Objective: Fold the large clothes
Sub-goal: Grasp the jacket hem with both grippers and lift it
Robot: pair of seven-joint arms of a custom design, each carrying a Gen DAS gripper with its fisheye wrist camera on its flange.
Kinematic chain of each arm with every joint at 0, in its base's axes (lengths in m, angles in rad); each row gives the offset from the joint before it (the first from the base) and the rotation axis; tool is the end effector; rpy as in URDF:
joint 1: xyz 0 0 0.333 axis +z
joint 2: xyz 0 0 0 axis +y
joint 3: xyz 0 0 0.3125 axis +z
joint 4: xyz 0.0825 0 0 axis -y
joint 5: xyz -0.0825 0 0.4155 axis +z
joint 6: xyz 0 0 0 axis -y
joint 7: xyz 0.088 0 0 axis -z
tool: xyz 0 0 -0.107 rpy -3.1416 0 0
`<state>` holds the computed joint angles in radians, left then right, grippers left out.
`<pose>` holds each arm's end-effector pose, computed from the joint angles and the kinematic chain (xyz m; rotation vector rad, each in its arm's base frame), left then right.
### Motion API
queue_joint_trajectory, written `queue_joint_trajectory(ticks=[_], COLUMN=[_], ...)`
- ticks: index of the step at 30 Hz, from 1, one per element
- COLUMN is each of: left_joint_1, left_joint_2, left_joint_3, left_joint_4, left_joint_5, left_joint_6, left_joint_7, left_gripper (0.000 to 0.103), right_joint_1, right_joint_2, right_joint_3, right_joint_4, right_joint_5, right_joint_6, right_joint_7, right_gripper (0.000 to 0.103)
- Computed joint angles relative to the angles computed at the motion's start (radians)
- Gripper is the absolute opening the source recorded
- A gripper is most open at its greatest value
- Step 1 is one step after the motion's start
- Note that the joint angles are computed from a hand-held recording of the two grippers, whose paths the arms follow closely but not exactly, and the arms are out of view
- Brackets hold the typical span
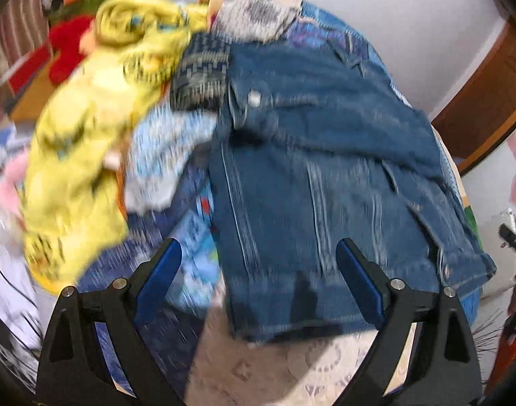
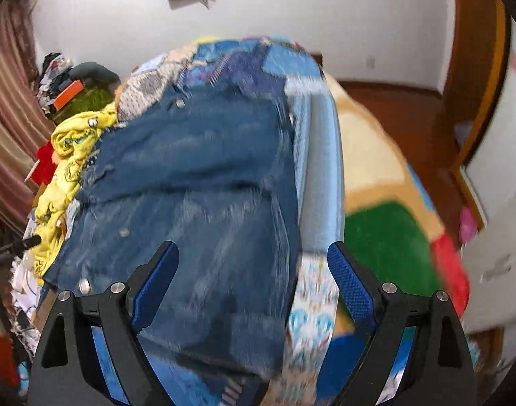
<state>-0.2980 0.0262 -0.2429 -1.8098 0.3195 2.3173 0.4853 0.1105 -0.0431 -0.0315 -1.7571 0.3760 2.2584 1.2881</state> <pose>0.5532 -0.3237 0.5612 -2.3198 1.5614 -0.6963 0.6203 0.0586 0.6270 -1.9524 1.5927 -0.2557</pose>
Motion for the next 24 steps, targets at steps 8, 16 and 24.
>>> queue_joint_trajectory(ticks=[8,16,24], left_joint_1=[-0.003,-0.001,0.016], left_joint_2=[-0.038,-0.049,-0.085], left_joint_3=[-0.013,-0.029,-0.022], left_joint_4=[-0.128,-0.16,-0.189], left_joint_5=[-0.111,-0.059,0.001], left_joint_6=[0.108,0.175,0.224], left_joint_7=[-0.034,-0.093,-0.147], left_gripper=[0.093,0.069,0.017], right_joint_1=[-0.006,0.006,0.016], right_joint_2=[-0.07,-0.08,-0.088], right_joint_3=[-0.023,-0.04,-0.031], right_joint_4=[-0.129,-0.149,-0.155], right_joint_5=[0.056,0.2,0.223], right_joint_6=[-0.057,-0.079,-0.019], right_joint_7=[0.088,0.066,0.02], right_gripper=[0.088,0.065,0.017])
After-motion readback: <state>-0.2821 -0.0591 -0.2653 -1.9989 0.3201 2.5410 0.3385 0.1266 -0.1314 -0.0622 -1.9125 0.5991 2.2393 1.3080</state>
